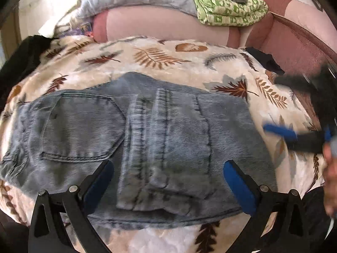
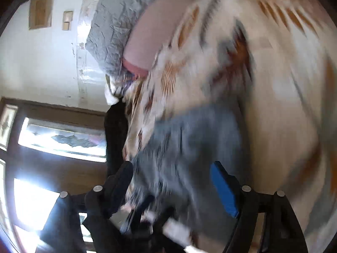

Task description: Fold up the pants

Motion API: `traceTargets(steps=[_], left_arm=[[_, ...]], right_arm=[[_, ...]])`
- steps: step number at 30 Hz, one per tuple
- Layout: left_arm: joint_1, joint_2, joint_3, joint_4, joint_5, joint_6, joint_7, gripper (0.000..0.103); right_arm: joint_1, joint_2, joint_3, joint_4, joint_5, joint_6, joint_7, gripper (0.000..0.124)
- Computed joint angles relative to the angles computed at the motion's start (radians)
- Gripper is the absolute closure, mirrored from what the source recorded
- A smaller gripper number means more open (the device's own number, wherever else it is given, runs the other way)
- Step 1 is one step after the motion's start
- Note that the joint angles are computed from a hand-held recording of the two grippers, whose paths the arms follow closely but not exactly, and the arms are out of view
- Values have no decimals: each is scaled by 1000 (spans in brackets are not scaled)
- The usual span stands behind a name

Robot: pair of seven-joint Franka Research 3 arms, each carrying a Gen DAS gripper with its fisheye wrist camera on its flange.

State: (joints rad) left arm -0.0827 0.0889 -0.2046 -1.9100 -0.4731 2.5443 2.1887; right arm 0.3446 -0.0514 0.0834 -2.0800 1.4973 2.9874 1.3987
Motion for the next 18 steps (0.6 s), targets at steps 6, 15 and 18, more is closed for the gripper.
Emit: traceTargets(steps=[6, 15, 18], left_arm=[[38, -2, -21, 25, -64, -86, 78, 1], [95, 98, 29, 185, -275, -296, 34, 1], [195, 197, 22, 340, -441, -554, -39, 1]], right_arm=[[4, -8, 15, -67, -236, -21, 261, 48], [3, 51, 6, -14, -439, -98, 438, 44], [9, 36, 17, -21, -389, -48, 359, 43]])
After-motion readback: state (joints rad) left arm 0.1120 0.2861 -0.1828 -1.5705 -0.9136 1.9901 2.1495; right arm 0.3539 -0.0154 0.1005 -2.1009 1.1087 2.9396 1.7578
